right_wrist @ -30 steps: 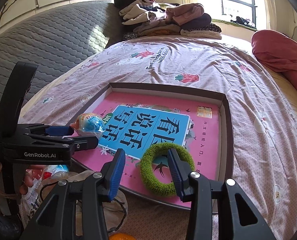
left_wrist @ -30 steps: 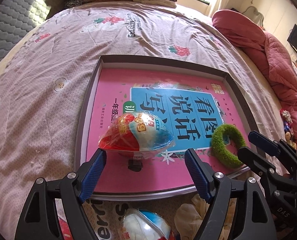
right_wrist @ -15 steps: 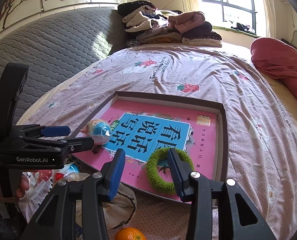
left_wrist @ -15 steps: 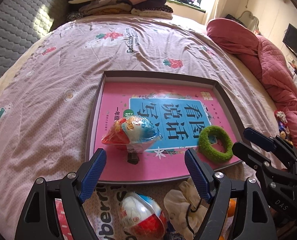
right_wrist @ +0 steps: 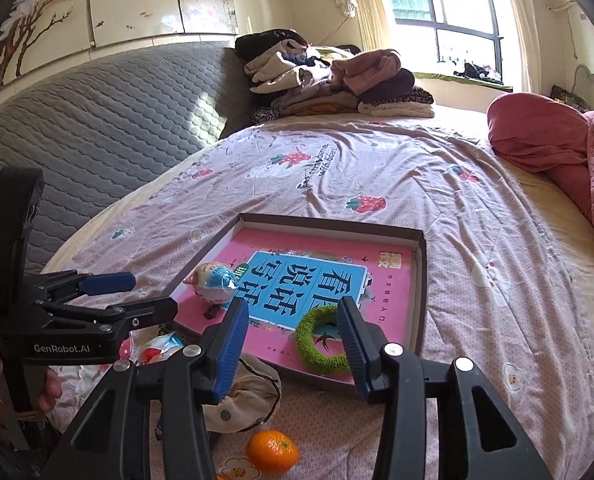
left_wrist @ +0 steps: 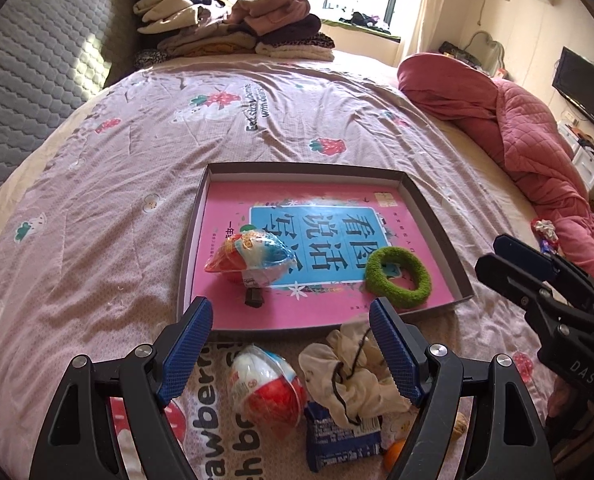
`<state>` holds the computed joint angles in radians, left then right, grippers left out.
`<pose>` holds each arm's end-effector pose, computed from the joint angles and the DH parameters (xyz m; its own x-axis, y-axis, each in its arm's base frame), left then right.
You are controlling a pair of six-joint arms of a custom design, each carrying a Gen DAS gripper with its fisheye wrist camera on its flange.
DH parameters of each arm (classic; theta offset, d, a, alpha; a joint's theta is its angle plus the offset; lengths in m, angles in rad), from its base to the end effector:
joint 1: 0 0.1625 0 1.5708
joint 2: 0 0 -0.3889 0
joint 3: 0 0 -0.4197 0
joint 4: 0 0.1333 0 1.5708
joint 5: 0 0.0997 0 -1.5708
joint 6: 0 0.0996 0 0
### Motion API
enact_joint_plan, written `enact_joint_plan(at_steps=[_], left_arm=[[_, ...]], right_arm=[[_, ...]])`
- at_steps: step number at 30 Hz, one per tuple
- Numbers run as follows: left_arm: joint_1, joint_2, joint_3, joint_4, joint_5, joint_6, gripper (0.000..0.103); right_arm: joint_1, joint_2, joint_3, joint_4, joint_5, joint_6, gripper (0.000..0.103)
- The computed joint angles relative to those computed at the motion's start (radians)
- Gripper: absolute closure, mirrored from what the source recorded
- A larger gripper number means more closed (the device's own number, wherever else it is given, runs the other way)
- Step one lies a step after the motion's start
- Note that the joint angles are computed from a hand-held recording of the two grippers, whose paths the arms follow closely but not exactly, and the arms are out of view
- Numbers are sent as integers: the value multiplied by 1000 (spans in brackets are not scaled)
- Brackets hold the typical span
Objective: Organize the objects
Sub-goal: 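Withdraw both open tools back from the tray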
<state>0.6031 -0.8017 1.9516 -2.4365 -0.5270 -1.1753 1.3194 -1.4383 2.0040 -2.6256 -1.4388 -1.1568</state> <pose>-0.3068 -0.4777 -0.0172 -0.7625 -0.2899 -0.5784 0.2255 0.7188 -0.6576 0.0075 -0.5595 0.2827 -0.5935 -0.7077 0.3834 -0.8048 0.5149 -0.2954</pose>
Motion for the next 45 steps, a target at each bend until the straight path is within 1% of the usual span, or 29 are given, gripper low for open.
enact_joint_plan(at_steps=[7, 11, 14, 22, 27, 34, 45], left_arm=[[-41, -9, 25, 46, 24, -63, 21], [-49, -20, 51, 38, 14, -95, 21], [-59, -28, 64, 58, 13, -130, 21], [-96, -55, 96, 136, 10, -228, 21], [-113, -64, 106, 169, 3, -265, 21], [-134, -65, 117, 182, 1, -285, 21], [-161, -30, 124, 138, -31, -273, 21]], right_arm=[[-9, -64, 49, -12, 41, -27, 57], [-18, -85, 67, -1, 58, -14, 57], [-24, -99, 74, 16, 62, -5, 57], [-42, -155, 107, 28, 89, -31, 57], [-55, -185, 122, 40, 101, -36, 57], [-84, -227, 149, 61, 103, -43, 57], [-119, -276, 192, 81, 81, -60, 56]])
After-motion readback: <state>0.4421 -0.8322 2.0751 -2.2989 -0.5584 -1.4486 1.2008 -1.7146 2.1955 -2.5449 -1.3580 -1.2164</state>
